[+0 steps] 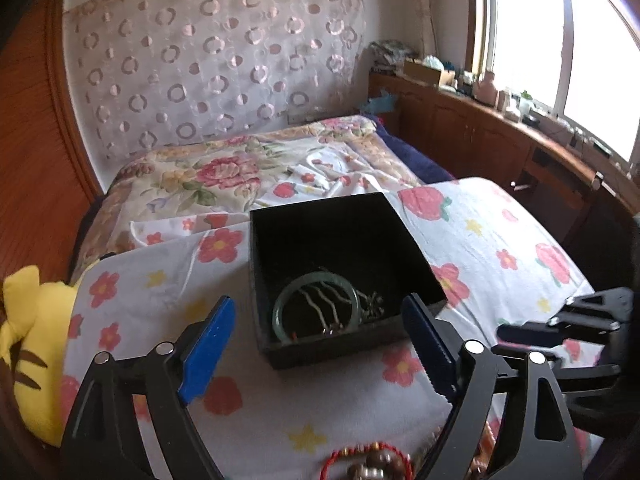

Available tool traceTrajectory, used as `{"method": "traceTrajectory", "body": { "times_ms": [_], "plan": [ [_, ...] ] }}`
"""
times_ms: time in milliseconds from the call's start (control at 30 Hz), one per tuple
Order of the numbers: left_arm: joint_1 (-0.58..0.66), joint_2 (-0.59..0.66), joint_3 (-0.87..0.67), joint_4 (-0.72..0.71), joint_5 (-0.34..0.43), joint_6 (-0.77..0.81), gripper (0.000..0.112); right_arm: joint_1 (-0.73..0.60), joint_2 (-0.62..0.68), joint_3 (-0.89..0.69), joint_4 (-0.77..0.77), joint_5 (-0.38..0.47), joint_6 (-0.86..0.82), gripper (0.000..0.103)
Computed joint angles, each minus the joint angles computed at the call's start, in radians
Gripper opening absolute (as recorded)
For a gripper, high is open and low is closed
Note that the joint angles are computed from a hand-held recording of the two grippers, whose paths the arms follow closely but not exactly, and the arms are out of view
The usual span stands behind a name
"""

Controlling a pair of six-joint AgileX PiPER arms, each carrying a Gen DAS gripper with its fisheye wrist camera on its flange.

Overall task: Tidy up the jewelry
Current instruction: 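Open the right tool over the box while the left tool drops the jade bangle in, then lower the left tool onto the dark wooden bead bracelet and close it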

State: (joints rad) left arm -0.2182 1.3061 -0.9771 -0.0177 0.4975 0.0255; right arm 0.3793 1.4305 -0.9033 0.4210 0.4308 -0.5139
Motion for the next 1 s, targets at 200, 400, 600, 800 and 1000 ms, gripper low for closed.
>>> {"method": "traceTrajectory", "body": {
  "times_ms": [200,400,600,800,1000],
  "plan": [
    [0.044,-0.157,0.144,-0.073,-0.035,0.064,0.092,0.014,0.012,0.033,-0.001,-0.015,-0.010,0.029],
    [0.105,-0.293,0.276,-0.180,-0.030,0.161,0.092,0.050,0.046,0.018,-0.090,-0.026,0.069,0.029],
    [0.121,-0.393,0.366,-0.181,-0.008,0.184,0.092,0.108,0.075,-0.007,-0.271,-0.037,0.233,0.029],
    [0.135,-0.466,0.417,-0.233,0.031,0.222,0.092,0.118,0.056,0.000,-0.266,-0.023,0.228,0.012],
    [0.119,-0.524,0.460,-0.202,0.066,0.174,0.092,0.116,-0.068,0.105,-0.213,-0.057,0.204,0.012]
  ]
}}
